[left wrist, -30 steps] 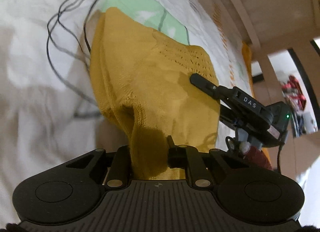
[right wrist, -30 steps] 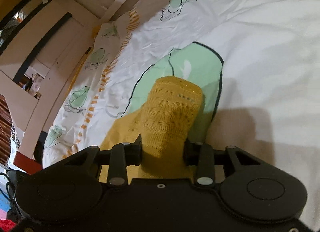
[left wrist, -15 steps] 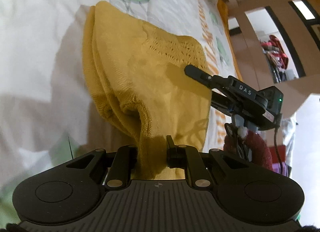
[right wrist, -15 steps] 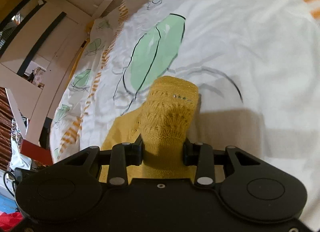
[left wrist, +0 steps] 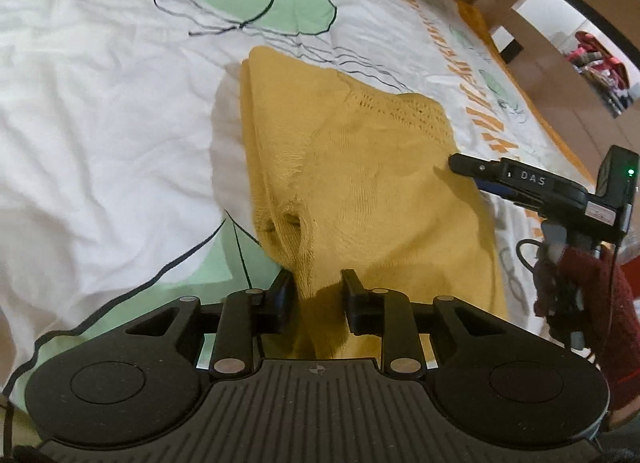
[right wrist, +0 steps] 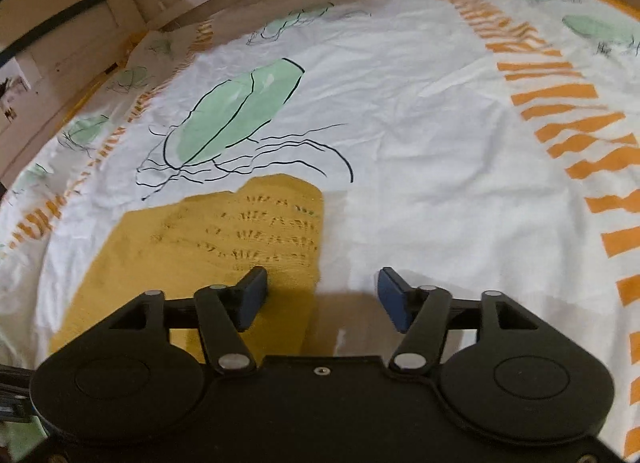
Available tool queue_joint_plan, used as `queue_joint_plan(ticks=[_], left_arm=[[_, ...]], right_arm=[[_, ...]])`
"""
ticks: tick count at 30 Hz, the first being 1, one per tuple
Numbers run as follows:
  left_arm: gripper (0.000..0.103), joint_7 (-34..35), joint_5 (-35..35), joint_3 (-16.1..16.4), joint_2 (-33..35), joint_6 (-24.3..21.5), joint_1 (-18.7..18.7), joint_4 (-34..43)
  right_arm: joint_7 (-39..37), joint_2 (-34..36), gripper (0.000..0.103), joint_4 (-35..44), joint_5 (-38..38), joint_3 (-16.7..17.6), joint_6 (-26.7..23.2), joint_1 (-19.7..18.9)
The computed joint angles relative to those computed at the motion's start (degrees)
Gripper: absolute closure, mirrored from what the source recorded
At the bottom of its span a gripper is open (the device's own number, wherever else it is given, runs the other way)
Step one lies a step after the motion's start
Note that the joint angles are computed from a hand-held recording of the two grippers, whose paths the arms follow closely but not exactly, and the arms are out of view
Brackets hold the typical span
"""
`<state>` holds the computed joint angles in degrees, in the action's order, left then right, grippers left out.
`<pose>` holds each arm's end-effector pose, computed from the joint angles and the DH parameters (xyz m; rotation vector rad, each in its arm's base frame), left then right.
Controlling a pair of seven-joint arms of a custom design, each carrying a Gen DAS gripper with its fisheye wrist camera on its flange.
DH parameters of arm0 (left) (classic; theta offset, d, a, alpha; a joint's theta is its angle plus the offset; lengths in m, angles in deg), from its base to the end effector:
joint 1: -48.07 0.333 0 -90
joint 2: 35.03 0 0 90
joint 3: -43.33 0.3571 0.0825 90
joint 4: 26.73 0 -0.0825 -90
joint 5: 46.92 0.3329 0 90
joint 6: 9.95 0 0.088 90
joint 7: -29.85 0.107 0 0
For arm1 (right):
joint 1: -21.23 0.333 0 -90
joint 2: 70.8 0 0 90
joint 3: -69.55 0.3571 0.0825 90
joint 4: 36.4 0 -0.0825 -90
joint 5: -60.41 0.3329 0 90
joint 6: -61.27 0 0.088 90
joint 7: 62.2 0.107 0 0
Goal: Fold small clothes
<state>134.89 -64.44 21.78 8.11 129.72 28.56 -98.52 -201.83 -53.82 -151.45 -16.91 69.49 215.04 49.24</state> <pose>0.6352 -0.4226 0.4357 1.2808 -2.5269 0.9471 0.5072 0.3041 0.4037 -1.0769 2.1312 -0.5986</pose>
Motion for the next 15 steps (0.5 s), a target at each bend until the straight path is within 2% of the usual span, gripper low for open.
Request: queue_joint_plan(ticks=[1, 4, 6, 9, 13, 15], left_arm=[[0.074, -1.1, 1.9, -0.7, -0.29, 1.13, 0.24, -0.64], [0.075, -1.17, 1.41, 1.48, -4.6, 4.57, -0.3, -6.48], [0.074, -1.69, 3.54, 2.69, -7.09, 8.97, -1.04, -9.79], [0.073, -2.87, 6.72, 3.89, -10.35, 17.02, -1.82, -14.43], [0.06, -8.12, 13.18, 7.42, -9.72, 21.11, -5.34, -12.12], [0.06, -10.93, 16.53, 9.19, -7.73, 20.69, -7.25, -8.67]], right_arm=[[0.1, 0.07, 0.032, -0.01, -0.07, 0.08, -1.18, 0.48], [4.53, -0.27, 0.03, -0.54, -2.78, -0.03, -2.16, 1.13], [6.82, -1.05, 0.03, -1.53, -4.82, 0.32, -2.92, 1.35], [9.73, -2.97, 0.024, -3.38, -7.34, 1.52, -5.55, 1.58], [12.95, -4.41, 0.01, -4.32, -9.37, 3.38, -9.3, 1.57], [13.38, -4.74, 0.005, -4.26, -9.48, 4.1, -10.74, 1.57]])
